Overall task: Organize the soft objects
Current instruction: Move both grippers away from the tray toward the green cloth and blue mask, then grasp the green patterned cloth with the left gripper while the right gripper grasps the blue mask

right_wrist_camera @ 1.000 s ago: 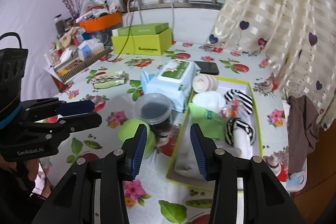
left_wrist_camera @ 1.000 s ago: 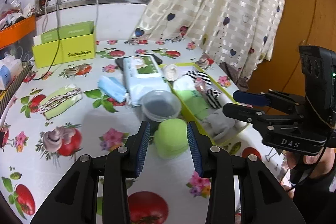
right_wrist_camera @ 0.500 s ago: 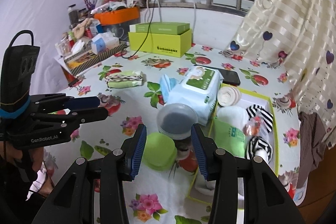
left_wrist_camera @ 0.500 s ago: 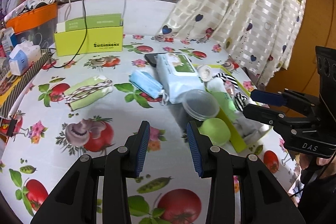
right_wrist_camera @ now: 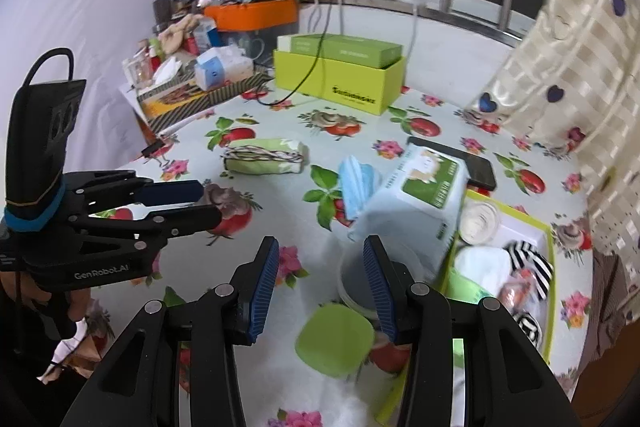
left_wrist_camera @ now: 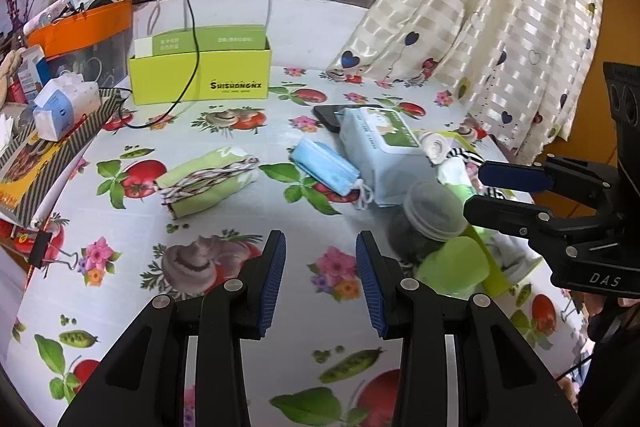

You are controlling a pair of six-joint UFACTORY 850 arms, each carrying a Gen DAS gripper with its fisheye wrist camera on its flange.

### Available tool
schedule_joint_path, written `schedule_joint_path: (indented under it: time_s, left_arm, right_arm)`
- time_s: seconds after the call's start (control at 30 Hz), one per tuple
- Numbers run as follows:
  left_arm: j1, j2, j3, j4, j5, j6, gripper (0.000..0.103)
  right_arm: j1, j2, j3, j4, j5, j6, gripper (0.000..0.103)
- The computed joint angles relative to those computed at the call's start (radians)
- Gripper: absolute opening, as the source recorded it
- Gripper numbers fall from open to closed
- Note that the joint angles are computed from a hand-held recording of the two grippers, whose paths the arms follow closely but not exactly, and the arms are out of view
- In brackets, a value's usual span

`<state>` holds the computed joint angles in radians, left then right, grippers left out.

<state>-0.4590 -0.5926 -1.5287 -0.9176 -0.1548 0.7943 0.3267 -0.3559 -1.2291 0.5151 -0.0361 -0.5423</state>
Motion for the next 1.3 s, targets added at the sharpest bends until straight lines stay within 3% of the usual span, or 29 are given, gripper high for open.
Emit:
schedule_joint_path:
  time_s: [0.07,0.2,0.33,0.5,0.67,0.83,1.3]
  left_arm:
    - [0.007,-0.007,-0.009,0.035,-0.003,-0.032,0.038]
    - [0.020,-0.021,-0.033,0.185,-0.006,-0.165,0.038]
    - [0.040,-0.036,-0.060,0.225,-0.016,-0.200,0.038]
    - [0.062,-0.054,-0.084,0.250,-0.006,-0.208,0.038]
    - [0.074,-0.089,-0.141,0.482,-0.019,-0.376,0.038]
    - [0.085,-0.156,-0.246,0.631,-0.057,-0.440,0.038]
    - [0.124,-0.412,-0.616,0.602,-0.291,-0.279,0.038]
  right_arm:
    - [0.003,-0.018,-0.025,-0.117,-0.016,0.109,0.043]
    - [0.004,-0.067,-0.096,-0.184,-0.070,0.161,0.043]
    - [0.003,-0.121,-0.178,-0.301,-0.127,0.260,0.044]
    - [-0.002,-0.185,-0.274,-0.322,-0.201,0.246,0.048]
    - [-0.008,-0.256,-0.389,-0.366,-0.290,0.249,0.048]
    - [-0.013,-0.374,-0.578,-0.400,-0.433,0.248,0.048]
    - [-0.021,-0.732,-1.140,-0.555,-0.853,0.341,0.048]
